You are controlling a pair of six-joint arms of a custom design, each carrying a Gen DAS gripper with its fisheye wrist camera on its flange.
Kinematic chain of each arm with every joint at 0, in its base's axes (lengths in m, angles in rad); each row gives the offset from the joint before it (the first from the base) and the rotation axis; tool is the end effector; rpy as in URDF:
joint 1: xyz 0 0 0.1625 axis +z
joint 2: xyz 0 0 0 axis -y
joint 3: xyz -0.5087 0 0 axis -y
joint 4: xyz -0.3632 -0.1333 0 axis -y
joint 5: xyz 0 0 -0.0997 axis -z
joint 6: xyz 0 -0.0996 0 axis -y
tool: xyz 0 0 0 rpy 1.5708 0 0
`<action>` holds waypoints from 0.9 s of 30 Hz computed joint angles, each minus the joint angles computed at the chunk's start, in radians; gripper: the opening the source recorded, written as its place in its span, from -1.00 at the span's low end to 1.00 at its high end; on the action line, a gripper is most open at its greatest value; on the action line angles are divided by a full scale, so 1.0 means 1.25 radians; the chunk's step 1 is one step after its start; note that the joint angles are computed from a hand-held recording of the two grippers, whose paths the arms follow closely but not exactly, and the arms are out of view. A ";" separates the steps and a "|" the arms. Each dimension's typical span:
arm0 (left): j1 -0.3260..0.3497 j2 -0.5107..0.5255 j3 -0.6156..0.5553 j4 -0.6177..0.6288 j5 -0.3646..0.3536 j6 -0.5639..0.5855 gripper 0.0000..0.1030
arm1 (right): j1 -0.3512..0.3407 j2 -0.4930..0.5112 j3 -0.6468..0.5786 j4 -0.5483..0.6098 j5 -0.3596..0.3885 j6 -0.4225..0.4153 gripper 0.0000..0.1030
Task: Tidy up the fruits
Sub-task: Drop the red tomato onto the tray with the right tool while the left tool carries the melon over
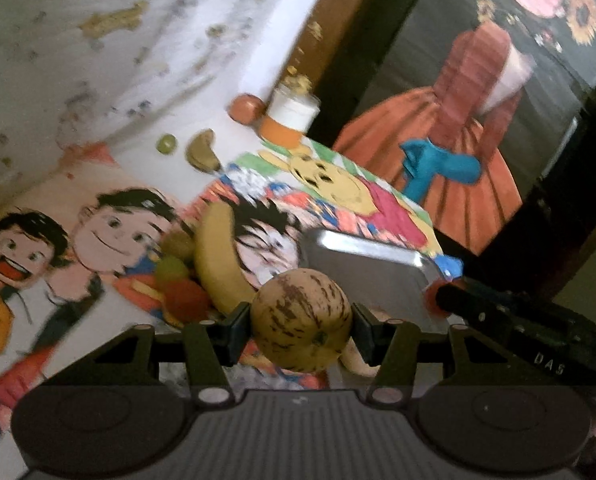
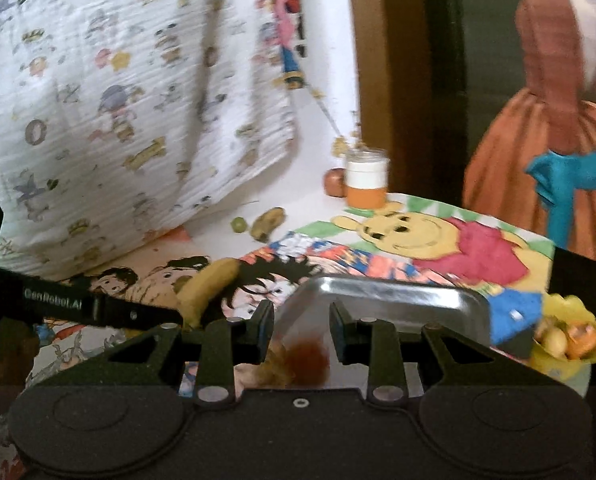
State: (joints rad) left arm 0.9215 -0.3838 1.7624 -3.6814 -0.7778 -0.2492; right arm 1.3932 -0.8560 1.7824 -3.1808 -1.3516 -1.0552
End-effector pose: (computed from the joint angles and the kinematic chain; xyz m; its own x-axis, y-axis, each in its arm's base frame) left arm -0.2375 -0.6507 0.0111 -0.9316 -0.1025 -0.3487 0.2270 0.5853 -0.7784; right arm 0.0306 -0.7068 0.2439 -0.6048 -0.6455 0.4664 -0.7894 0.4087 -0.4581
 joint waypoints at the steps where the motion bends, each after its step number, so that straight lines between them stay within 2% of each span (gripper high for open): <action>1: -0.001 0.002 -0.001 0.011 -0.006 -0.003 0.12 | -0.005 -0.004 0.009 -0.012 0.000 0.008 -0.36; 9: -0.012 0.024 -0.012 0.069 -0.038 -0.009 0.12 | -0.030 -0.014 0.036 -0.030 -0.033 0.036 -0.35; 15: -0.019 0.036 -0.024 0.100 -0.044 0.012 0.13 | -0.039 -0.019 0.052 -0.043 -0.030 0.058 -0.34; 27: -0.058 0.081 -0.063 0.124 0.047 0.167 0.13 | -0.057 -0.033 0.084 -0.083 -0.040 0.110 -0.13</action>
State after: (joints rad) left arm 0.8494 -0.2819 1.6838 -3.5262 -0.7193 -0.0410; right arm 1.3224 -0.8968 1.8871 -3.2850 -1.4020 -0.9178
